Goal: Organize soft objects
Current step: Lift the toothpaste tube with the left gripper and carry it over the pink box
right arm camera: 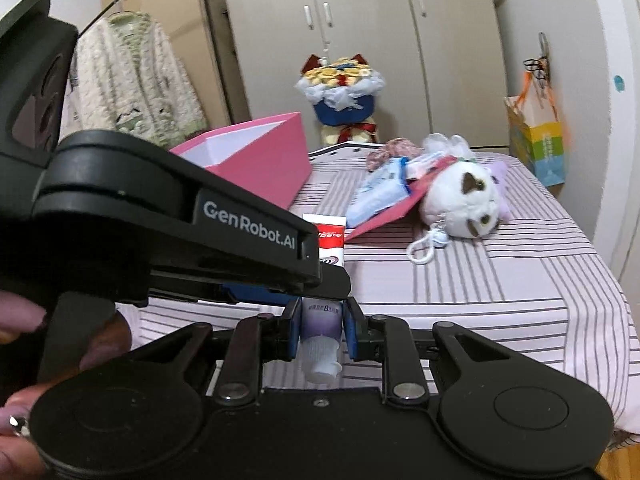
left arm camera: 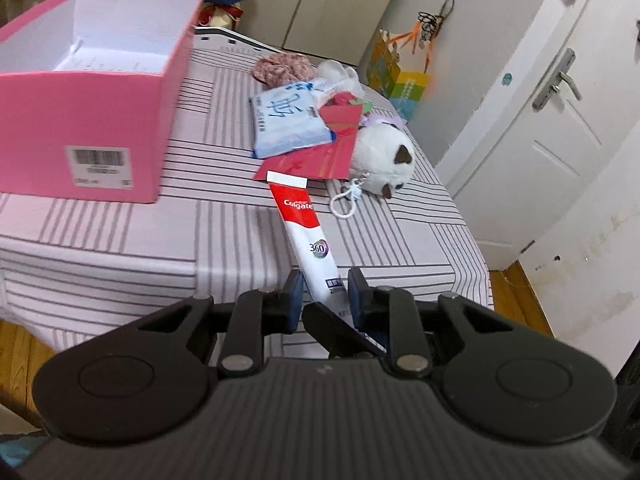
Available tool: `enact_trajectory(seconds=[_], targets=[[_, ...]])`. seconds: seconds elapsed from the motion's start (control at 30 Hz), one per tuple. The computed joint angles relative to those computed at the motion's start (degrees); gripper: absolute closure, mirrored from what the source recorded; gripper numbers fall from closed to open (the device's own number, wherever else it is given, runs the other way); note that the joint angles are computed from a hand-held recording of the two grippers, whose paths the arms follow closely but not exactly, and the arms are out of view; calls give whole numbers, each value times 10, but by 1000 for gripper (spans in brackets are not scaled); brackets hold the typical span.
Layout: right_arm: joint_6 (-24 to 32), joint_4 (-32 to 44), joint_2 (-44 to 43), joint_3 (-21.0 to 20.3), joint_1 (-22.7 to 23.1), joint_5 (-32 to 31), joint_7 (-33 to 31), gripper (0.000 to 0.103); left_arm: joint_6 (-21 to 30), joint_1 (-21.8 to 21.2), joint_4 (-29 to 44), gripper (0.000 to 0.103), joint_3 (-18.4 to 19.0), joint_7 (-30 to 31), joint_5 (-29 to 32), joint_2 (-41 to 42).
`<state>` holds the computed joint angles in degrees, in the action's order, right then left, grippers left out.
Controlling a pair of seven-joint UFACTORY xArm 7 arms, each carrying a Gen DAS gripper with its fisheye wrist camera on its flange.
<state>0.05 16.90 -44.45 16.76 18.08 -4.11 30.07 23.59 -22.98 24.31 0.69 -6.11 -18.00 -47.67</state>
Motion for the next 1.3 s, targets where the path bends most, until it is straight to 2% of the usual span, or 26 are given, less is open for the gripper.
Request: enact_trajectory(seconds=[0.23, 0.5, 0.53, 0.63, 0.77, 0.93, 1.07, 1.13, 1.23, 1.3], targets=[[23, 29, 20, -48, 76, 7, -47, 77, 38, 39, -20, 81, 6, -14, 19, -69], [5, 103, 86, -150, 196, 57, -143, 77, 30, 78, -19, 81, 29, -16, 25, -121], [4, 112, 95, -159, 205, 64, -154, 77, 27, 79, -15, 82, 34, -14, 24, -120], [-2, 149, 128, -151, 203, 74, -178, 77, 16, 78, 2, 82, 55, 2, 22, -108], [-8, 208, 180, -135, 188, 83, -198, 77, -8, 71, 42, 82, 84, 28, 11, -63], [5, 308, 260, -155, 204, 118, -232, 77, -15, 63, 128, 82, 115, 64, -6, 30], [26, 400, 340, -194, 239, 196, -283, 77, -12, 67, 207, 82, 129, 102, -21, 123], [46, 455, 385, -208, 249, 254, -318, 77, -5, 70, 251, 83, 136, 120, -36, 175], [78, 528, 449, -206, 236, 316, -350, 77, 16, 82, 314, 83, 141, 143, -59, 252], [101, 573, 490, -200, 218, 305, -326, 77, 40, 85, 362, 82, 149, 159, -85, 306]])
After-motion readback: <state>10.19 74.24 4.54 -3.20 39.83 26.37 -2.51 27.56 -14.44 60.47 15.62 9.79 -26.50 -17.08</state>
